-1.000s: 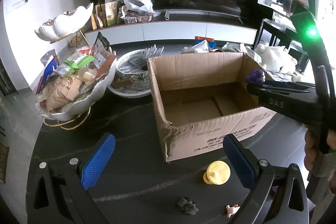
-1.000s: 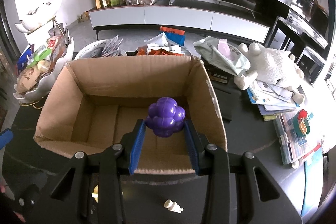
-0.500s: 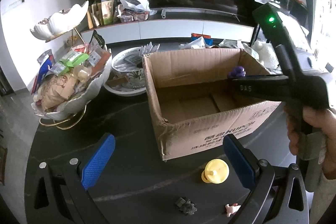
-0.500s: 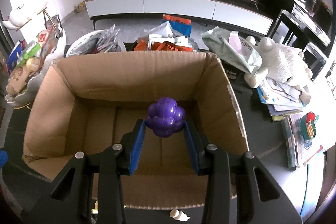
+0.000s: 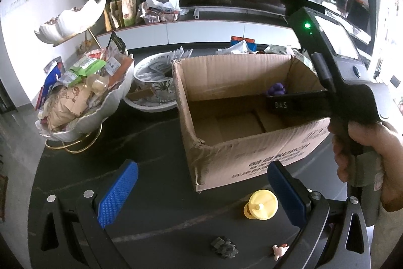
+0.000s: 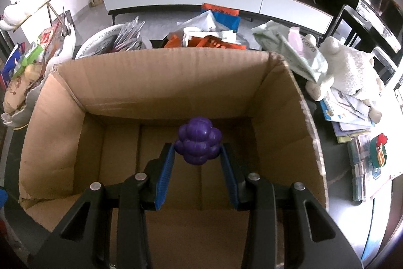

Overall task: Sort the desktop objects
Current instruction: 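Lower the purple grape ball into the box and open the right gripper, then move both tools back from the box toward the toys on the table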

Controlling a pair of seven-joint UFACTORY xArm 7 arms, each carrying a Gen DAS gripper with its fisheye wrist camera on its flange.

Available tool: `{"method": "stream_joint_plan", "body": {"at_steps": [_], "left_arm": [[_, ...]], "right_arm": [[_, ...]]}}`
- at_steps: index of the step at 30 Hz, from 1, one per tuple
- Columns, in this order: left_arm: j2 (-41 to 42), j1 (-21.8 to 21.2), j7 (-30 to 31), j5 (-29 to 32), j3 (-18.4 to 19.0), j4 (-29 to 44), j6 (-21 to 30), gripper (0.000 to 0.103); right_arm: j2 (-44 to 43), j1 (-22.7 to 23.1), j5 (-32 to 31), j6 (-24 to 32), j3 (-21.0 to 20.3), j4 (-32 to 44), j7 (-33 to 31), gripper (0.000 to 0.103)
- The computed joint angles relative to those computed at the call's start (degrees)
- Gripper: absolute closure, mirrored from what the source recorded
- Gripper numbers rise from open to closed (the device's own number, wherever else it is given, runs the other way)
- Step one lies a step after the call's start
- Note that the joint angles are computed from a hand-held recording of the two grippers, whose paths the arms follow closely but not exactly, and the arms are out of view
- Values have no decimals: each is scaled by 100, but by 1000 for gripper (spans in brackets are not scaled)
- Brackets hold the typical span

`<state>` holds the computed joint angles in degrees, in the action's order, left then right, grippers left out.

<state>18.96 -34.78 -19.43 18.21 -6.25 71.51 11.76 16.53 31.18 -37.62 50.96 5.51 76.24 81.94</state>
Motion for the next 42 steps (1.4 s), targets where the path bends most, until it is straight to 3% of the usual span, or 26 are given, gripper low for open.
{"method": "stream_joint_plan", "body": {"at_steps": [18,31,32,34,41,42], "left_arm": [[-29,6,-8,21,14,-47,13,2],[-112,-48,-172,173,53,-95,64,2],[-115,-40,-175,177,44,-99,72,2],[-127,-40,-192,199,35,-105,100,2],[-182,-84,-340,366,55,-163,132,2],[-190,-65,-336,348,31,-171,139,2]], "right_arm": [[169,-39,440,-462,-67,50,-259,67],[-48,189,-6,-89,-4,79,42,67],[-71,210,-59,-33,10,79,84,66],[-121,242,-142,86,44,72,156,53],[-445,273,-392,166,203,-214,551,39],[-474,278,-429,220,230,-227,579,32]]}}
